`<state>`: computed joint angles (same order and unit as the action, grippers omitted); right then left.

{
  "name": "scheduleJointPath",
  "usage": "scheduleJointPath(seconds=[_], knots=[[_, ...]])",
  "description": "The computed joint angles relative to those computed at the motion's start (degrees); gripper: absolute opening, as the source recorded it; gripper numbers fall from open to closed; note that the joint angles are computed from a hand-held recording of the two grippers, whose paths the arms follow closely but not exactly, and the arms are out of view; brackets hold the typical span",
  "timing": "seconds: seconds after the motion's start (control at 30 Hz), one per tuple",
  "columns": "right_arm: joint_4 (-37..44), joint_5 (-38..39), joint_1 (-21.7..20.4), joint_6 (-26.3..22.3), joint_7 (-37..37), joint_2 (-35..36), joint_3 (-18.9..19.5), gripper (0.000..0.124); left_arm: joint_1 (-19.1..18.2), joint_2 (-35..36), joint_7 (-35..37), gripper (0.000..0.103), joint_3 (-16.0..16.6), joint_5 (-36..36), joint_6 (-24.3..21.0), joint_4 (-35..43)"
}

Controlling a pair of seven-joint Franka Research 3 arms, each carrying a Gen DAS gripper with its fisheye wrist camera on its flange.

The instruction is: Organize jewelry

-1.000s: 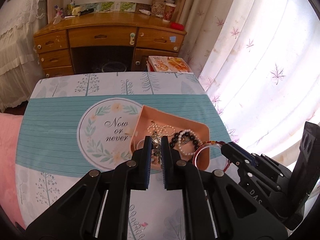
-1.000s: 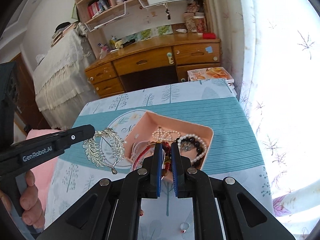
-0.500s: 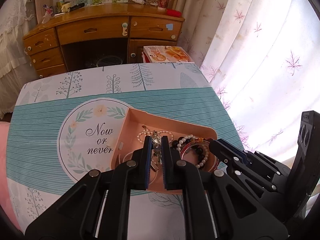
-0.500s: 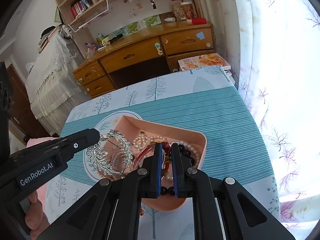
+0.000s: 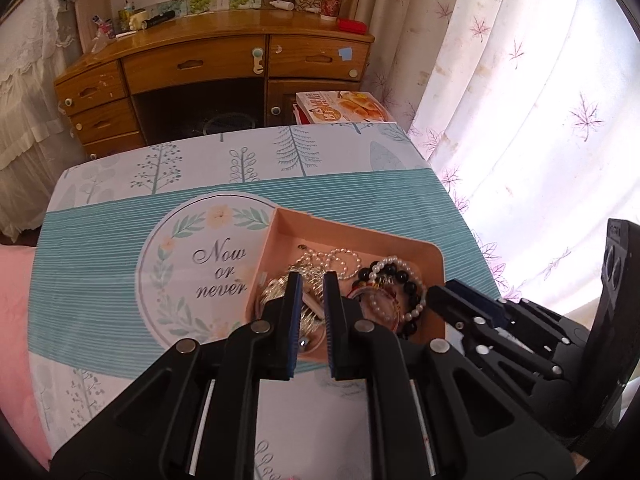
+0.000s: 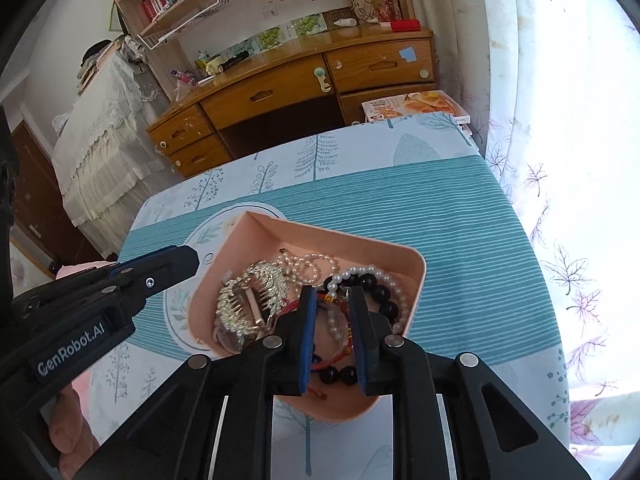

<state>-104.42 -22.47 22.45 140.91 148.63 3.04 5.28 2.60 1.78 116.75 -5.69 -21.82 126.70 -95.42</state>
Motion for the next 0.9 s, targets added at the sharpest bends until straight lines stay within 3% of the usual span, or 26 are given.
scheduleJointPath(seconds=[0.2, 0.37, 0.63, 0.9], knots=[[-3.79, -4.38, 1.05, -2.23, 2.80, -6.15, 2.79, 0.017, 1.21, -9.22, 4.32, 0.009, 3.54, -1.82, 0.96, -8.59], [-7.31, -5.00, 1.17, -4.40, 4.31, -11.12, 6.29, 0.017, 1.70, -17.30, 9.13, 0.043, 8.49, -3.83, 1.64, -17.12], [-11.27, -4.88, 1.86, -7.61, 6.22, -15.65, 11.30, 0.017, 3.10, -26.82, 12.97, 0.043, 14.56, -1.70, 2.10, -27.86], [-13.37, -3.61, 3.16, -8.39, 7.73, -16.90, 13.30, 0.017, 2.83, -31.39, 13.26, 0.043, 16.57, 1.43, 1.57, -33.18]])
